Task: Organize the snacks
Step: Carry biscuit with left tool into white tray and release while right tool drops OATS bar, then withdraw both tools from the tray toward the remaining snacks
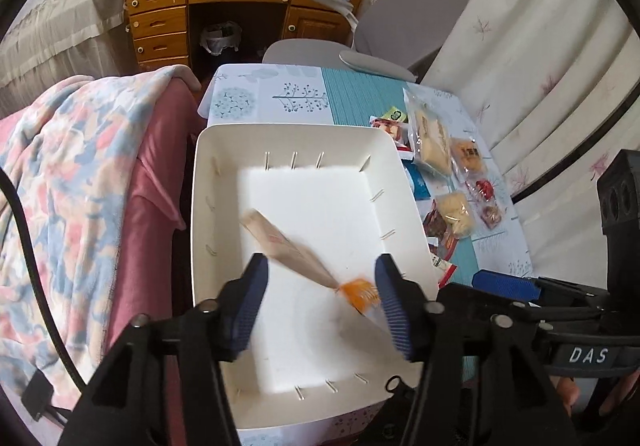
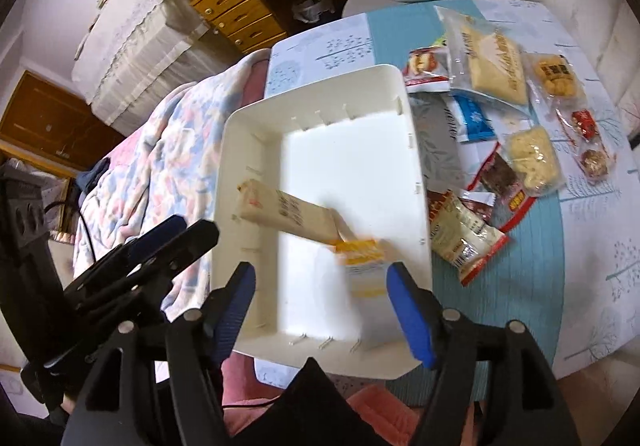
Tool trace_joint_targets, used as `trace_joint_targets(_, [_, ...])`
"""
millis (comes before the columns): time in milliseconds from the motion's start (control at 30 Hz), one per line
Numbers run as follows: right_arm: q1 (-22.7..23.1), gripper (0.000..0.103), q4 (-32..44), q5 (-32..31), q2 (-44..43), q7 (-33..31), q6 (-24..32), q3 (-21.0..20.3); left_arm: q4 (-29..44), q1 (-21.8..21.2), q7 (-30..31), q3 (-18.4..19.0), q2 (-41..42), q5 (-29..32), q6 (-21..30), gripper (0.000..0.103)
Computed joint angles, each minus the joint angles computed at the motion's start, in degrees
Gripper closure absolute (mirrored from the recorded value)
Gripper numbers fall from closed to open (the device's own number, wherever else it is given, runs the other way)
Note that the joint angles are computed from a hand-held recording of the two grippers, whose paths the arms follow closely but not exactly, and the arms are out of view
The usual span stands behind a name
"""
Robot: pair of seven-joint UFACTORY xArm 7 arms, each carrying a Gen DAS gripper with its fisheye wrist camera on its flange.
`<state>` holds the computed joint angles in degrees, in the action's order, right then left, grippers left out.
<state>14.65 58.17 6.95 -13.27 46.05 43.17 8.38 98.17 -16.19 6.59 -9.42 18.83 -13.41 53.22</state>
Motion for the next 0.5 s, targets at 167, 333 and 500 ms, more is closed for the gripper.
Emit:
trace_joint_targets(167, [-0.4,0.034,-3.2,-2.5,-2.9,4.0,-0.8,1.2,-3.8,-0.1,0.5,-0.3,-2.2,-0.7,-2.5,0.045])
trace_joint_targets(333, [-1.3,0.034,-7.1,-5.5,-6.7,8.0,-2.0,2.2,-5.4,-0.7,2.0,-1.1,-3.5,-1.8,-2.4,0.045])
trace_joint_targets(500, [-2.3,0.034,-10.0,-7.9,-10.1,9.4,-1.3,2.2,-4.4,-2.9,0.8,-1.4,-3.1,-0.1,-1.9,0.044])
